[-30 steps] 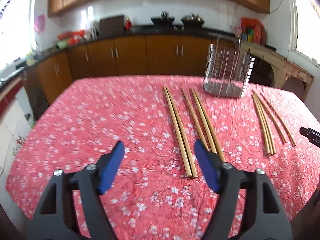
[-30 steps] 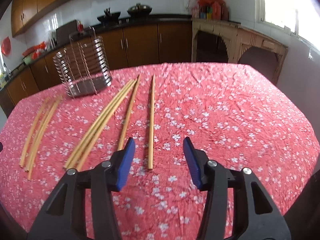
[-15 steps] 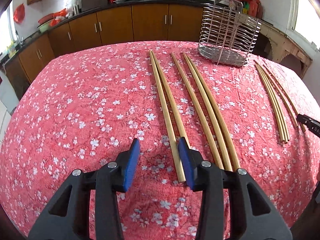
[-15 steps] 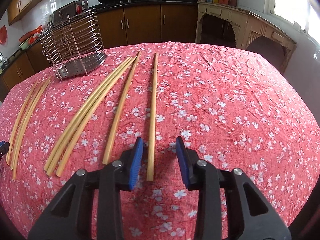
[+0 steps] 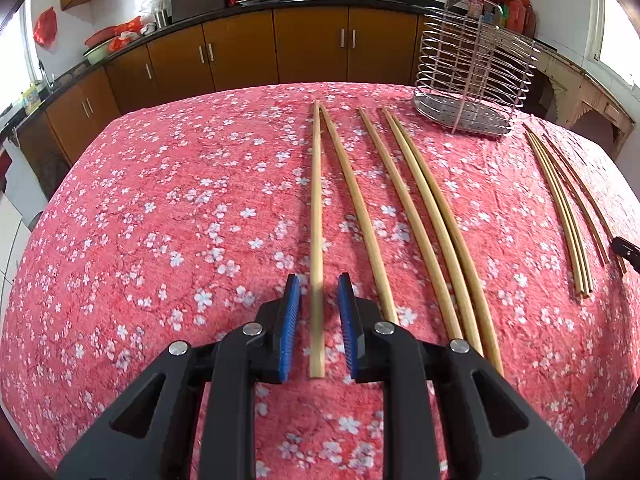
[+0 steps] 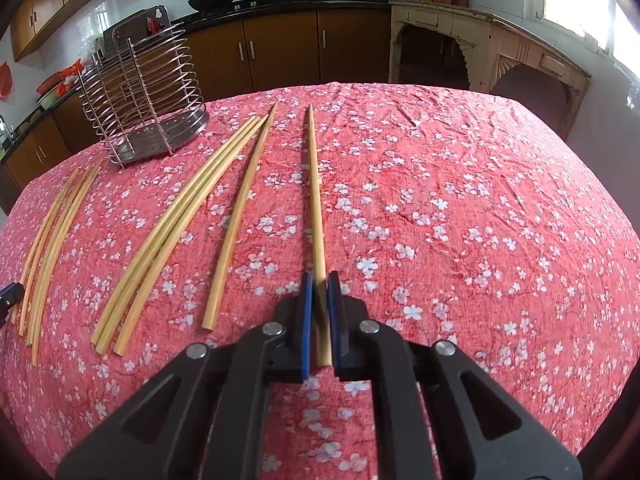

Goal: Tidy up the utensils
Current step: 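Grasp a wooden chopstick with the left gripper while the right gripper grasps another chopstick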

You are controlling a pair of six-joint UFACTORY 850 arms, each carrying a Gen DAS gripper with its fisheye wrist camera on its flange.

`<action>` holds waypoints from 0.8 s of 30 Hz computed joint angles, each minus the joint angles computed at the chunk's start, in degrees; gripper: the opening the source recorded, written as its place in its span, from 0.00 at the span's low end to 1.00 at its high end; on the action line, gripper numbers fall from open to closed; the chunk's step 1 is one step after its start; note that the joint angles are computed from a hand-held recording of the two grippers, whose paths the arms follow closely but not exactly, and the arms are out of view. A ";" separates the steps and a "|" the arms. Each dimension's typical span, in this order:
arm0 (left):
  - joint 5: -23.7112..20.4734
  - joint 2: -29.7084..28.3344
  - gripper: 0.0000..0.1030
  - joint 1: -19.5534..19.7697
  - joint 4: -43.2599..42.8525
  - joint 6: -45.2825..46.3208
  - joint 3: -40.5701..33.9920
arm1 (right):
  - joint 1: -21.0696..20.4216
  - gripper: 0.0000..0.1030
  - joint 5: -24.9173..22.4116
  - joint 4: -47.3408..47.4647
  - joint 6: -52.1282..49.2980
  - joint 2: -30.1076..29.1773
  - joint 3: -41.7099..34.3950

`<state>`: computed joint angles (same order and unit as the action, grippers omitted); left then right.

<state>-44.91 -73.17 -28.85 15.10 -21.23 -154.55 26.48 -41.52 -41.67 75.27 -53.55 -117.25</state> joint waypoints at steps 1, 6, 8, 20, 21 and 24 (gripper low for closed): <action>1.17 1.33 0.20 -0.10 0.43 -0.34 2.49 | 0.15 0.10 -0.29 -0.22 -0.20 -0.06 -0.12; 3.59 4.27 0.07 -0.32 1.99 -2.15 8.05 | 0.51 0.08 0.20 -1.04 0.63 0.95 1.61; 3.78 4.35 0.07 -0.17 1.27 -1.80 8.18 | 0.56 0.07 0.99 -1.67 1.56 1.66 2.93; 17.73 17.29 0.07 0.87 5.81 -8.05 28.30 | 2.68 0.07 2.47 -18.77 18.14 10.74 13.93; 19.81 18.87 0.07 0.95 7.58 -9.84 30.48 | 2.89 0.07 2.04 -20.03 19.04 10.98 13.89; 25.01 22.52 0.07 1.20 14.36 -16.87 35.25 | 3.75 0.07 0.58 -27.39 24.90 13.32 16.02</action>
